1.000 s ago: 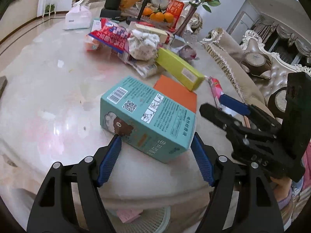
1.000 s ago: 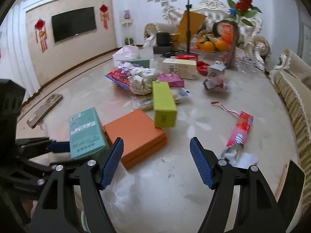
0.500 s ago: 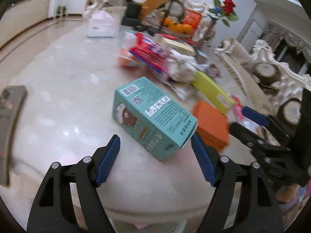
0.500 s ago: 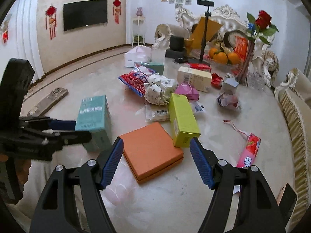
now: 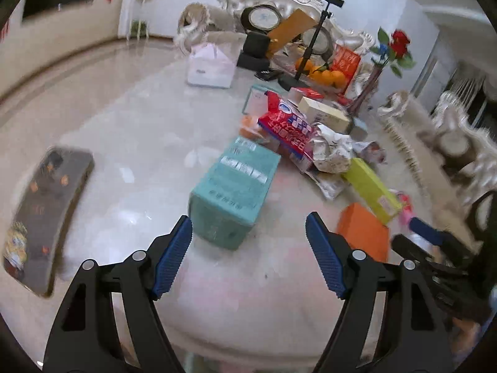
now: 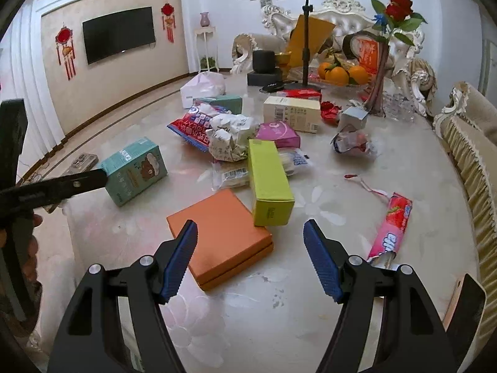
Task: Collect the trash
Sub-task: 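Grasp the teal box with the left gripper while the right grasps the lime-green box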
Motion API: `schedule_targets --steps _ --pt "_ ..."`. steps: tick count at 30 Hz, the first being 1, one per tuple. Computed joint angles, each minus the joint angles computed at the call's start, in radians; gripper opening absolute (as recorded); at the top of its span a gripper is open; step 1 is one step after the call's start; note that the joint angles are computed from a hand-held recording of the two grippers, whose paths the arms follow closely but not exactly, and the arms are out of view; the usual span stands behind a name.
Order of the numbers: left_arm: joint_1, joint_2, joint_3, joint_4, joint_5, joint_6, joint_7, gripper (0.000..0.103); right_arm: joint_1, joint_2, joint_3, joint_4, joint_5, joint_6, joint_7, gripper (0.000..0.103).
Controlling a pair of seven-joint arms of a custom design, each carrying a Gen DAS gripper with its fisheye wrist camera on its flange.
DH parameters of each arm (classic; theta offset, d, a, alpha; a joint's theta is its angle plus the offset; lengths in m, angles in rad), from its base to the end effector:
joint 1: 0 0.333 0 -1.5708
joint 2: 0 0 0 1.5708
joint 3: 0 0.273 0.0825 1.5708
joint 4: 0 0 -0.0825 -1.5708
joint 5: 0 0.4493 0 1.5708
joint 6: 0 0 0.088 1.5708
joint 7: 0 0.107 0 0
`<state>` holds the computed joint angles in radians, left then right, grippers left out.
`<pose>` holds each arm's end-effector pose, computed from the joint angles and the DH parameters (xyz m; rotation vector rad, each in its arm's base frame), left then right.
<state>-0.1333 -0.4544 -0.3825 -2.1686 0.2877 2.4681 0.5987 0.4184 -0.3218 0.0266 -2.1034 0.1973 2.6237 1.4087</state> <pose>0.4728 -0.2959 0.5945 -2.0210 1.5378 -0.9170 0.5311 0.2498 0.5987 -1.9970 1.2096 -0.4720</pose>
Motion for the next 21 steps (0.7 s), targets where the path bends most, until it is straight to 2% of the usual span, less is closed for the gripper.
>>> schedule_targets --steps 3,4,9,12,17,21 --pt "0.004 0.057 -0.001 0.047 0.015 -0.018 0.021 0.074 -0.013 0.029 0.008 0.034 -0.021 -0.016 0.024 0.067" --pt "0.005 0.096 0.0 0.083 0.024 -0.05 0.044 0.074 -0.014 0.041 0.007 0.048 -0.018 -0.022 0.026 0.067" --pt "-0.02 0.151 0.039 0.127 0.04 -0.103 0.124 0.074 -0.034 0.147 0.014 0.173 0.002 -0.082 0.052 0.067" --pt "-0.035 0.147 0.068 0.114 0.01 -0.067 0.174 0.074 -0.048 0.206 0.021 0.239 0.033 -0.12 0.066 0.067" --pt "-0.053 0.136 0.107 0.089 -0.076 -0.002 0.358 0.074 -0.066 0.23 0.041 0.26 0.03 -0.141 0.061 0.067" --pt "-0.074 0.112 0.156 0.062 -0.218 0.035 0.55 0.074 -0.071 0.221 0.044 0.252 0.041 -0.147 0.049 0.067"
